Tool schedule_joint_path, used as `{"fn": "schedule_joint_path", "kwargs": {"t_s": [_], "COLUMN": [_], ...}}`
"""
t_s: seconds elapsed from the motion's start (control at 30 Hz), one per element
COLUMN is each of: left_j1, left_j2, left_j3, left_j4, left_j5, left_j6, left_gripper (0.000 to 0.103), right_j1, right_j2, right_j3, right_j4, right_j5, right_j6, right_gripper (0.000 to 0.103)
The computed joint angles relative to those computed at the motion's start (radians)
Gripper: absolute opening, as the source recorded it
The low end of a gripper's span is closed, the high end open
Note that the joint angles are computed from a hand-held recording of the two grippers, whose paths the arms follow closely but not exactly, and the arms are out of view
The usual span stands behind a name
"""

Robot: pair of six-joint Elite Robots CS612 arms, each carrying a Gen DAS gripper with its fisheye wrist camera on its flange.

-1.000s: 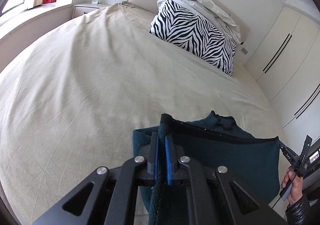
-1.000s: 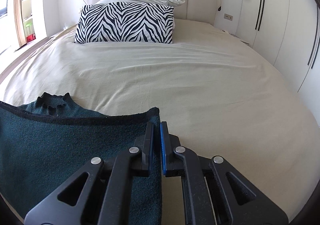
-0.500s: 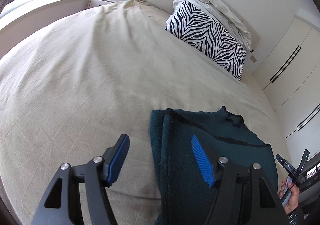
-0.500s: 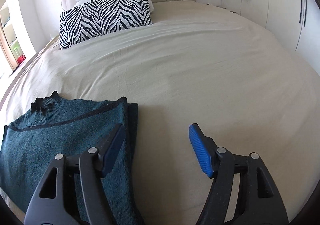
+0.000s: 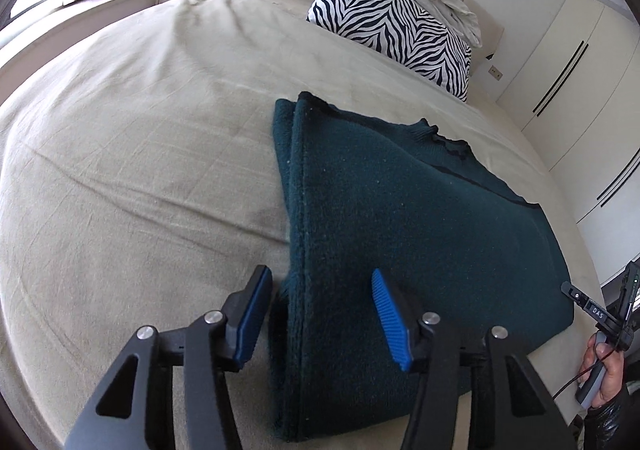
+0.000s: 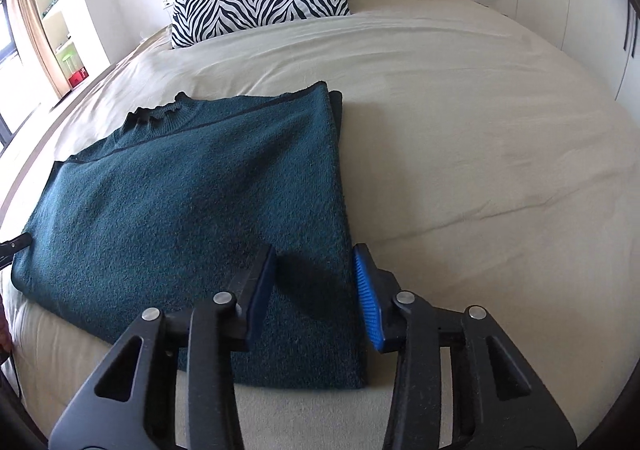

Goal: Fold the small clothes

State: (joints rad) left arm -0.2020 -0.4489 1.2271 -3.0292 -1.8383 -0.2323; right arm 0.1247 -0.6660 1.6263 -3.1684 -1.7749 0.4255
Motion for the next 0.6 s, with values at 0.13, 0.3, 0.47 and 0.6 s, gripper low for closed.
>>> {"fn": "schedule_joint_path", "kwargs": {"t_s": [0.13, 0.3, 0.47, 0.6], "left_j1": [0.004, 0.010, 0.014, 0.009], "left_j2": [0.005, 0.010, 0.005, 0.006], "left_j3": [-0.005, -0.014, -0.013, -0.017], "left_j4": [0.010, 0.037, 0.065, 0.084], "left_j5": [-0.019, -0.046, -0.052, -0.032], "left_j6": [0.003, 0.009, 0.021, 0.030], "left_gripper": [0.047, 0.037, 0.032, 0.032], "right_j1": [-0.007, -0.015, -0.023, -0.030], "right_j2": [-0.013, -0.014, -0.019, -0.017], "right_j3": [0.025, 0.039, 0.049, 0.054], "right_j4": [-0.004, -0.001, -0.008, 0.002], "right_j5": [0.006, 0.019, 0.024, 0.049], "right_j6": [0.034, 0.056, 0.085, 0.096], "right_gripper": [0.019, 0.007, 0.006, 0.006]}}
